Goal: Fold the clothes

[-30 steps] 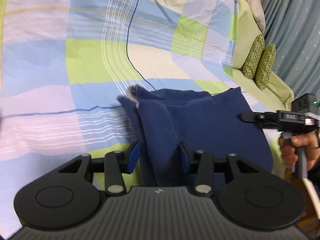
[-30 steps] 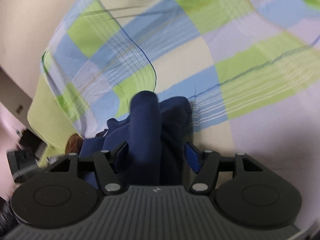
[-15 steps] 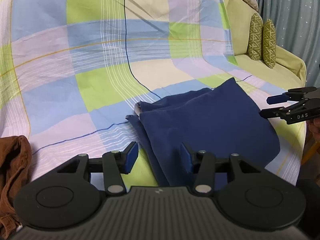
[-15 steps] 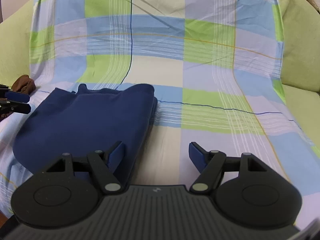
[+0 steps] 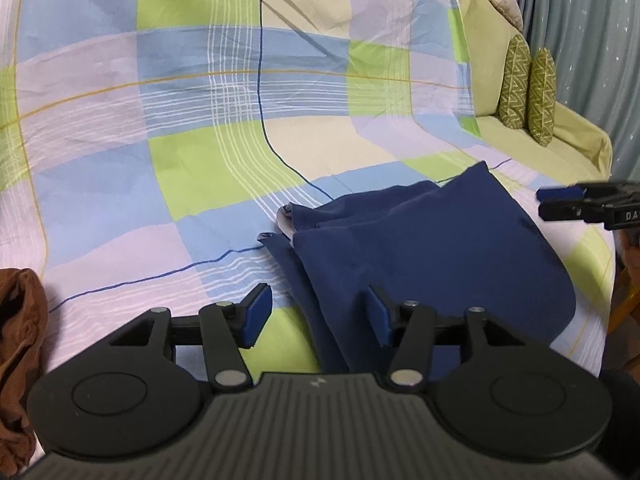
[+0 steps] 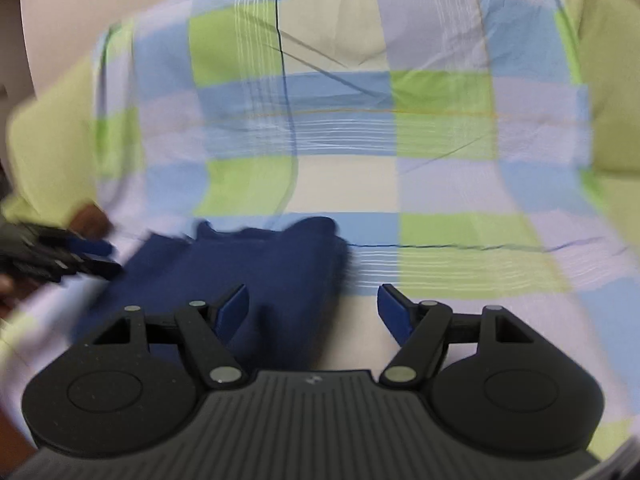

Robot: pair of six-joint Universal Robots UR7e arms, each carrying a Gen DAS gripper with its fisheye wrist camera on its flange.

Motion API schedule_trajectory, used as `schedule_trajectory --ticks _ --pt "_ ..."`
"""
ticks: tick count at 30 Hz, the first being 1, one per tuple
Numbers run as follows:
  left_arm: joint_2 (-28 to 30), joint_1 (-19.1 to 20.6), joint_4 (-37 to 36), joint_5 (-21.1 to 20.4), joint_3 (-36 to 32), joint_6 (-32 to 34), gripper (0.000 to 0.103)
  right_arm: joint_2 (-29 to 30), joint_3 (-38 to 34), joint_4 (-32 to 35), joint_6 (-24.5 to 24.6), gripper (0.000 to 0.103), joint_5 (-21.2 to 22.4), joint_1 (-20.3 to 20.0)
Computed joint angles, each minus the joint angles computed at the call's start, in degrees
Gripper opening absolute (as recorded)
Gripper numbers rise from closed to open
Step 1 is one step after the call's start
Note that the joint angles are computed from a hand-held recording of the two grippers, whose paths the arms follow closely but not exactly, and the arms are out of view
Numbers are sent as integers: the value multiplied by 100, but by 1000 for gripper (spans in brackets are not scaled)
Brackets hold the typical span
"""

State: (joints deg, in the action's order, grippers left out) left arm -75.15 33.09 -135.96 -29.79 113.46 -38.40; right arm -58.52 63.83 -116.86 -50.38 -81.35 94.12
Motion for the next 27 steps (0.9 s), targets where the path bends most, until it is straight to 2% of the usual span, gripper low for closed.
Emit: schedule_trajectory --ticks 3,7,8,9,10,12,14,17,20,23,26,27 --pt "21 312 -1064 -544 77 589 56 324 -476 564 326 66 198 -78" --pt "122 649 -1574 -1044 20 855 56 750 -1151 1377 713 62 532 -169" --pt "162 700 -1681 -1104 -3 921 56 830 -1277 1535 789 53 570 -178" --pt "202 720 -1799 -1124 -9 1024 55 877 -1349 1637 819 39 590 -181" --pt "241 692 -1891 -1079 2 1163 53 877 -1333 1655 815 32 623 -187" --pt "306 612 -1968 -940 28 1410 49 803 -1183 1560 713 29 757 -210" --pt "342 548 -1849 -770 49 1408 49 771 -1129 1583 572 29 748 -207" --pt "346 469 -1581 -589 63 1135 49 818 -1151 1596 606 28 465 -169" --pt "272 243 -1497 -382 197 920 49 720 -1009 1535 561 27 485 -157" --pt "212 209 -1942 -744 326 1107 49 704 -1008 1532 588 31 449 -140" --pt "258 263 -1885 -787 266 1020 49 793 -1122 1605 720 30 395 -115" --pt "273 283 -1863 -803 245 992 38 783 -1091 1562 704 23 385 -107"
